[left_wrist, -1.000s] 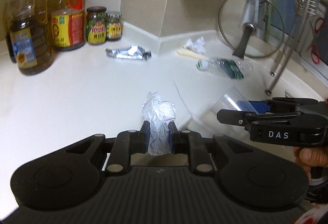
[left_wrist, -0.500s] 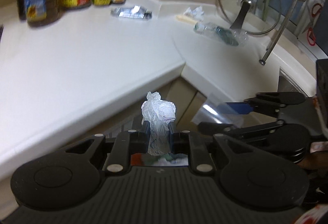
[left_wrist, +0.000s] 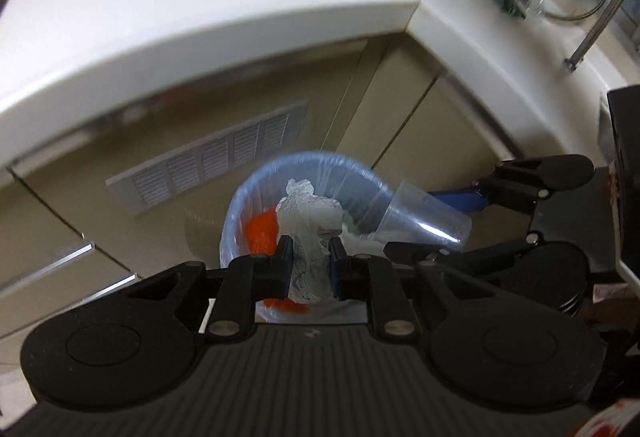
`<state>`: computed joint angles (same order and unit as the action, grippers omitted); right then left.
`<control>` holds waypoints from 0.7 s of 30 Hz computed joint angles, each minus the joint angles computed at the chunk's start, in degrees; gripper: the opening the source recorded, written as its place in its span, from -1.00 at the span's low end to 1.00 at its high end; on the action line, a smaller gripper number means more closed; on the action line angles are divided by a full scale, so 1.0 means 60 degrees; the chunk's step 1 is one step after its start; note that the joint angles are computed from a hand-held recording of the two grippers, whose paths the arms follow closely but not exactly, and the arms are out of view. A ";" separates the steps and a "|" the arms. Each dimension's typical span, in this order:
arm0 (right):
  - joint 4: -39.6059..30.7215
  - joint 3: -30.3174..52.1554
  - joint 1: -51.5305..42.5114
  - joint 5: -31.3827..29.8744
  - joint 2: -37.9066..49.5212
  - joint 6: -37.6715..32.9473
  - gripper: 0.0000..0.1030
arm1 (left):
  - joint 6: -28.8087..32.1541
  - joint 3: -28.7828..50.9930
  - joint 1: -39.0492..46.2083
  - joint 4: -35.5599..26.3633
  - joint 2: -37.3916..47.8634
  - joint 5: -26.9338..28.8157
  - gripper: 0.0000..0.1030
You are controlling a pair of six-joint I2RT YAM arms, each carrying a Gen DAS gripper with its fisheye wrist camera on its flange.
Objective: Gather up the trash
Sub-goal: 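Carry the tissue and clear cup down over the wastebasket with both tools, then open the left tool to drop the tissue while the right tool releases the clear cup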
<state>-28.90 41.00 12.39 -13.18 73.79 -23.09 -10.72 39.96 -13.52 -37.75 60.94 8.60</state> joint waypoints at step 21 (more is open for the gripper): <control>0.0680 0.0430 -0.0115 0.0488 0.2018 -0.0143 0.01 | 0.0061 -0.0274 -0.0118 0.1427 0.1904 0.0036 -0.68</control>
<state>-24.82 43.58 11.70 -10.25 85.90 -23.95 -10.35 38.31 -14.22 -29.19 72.36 8.82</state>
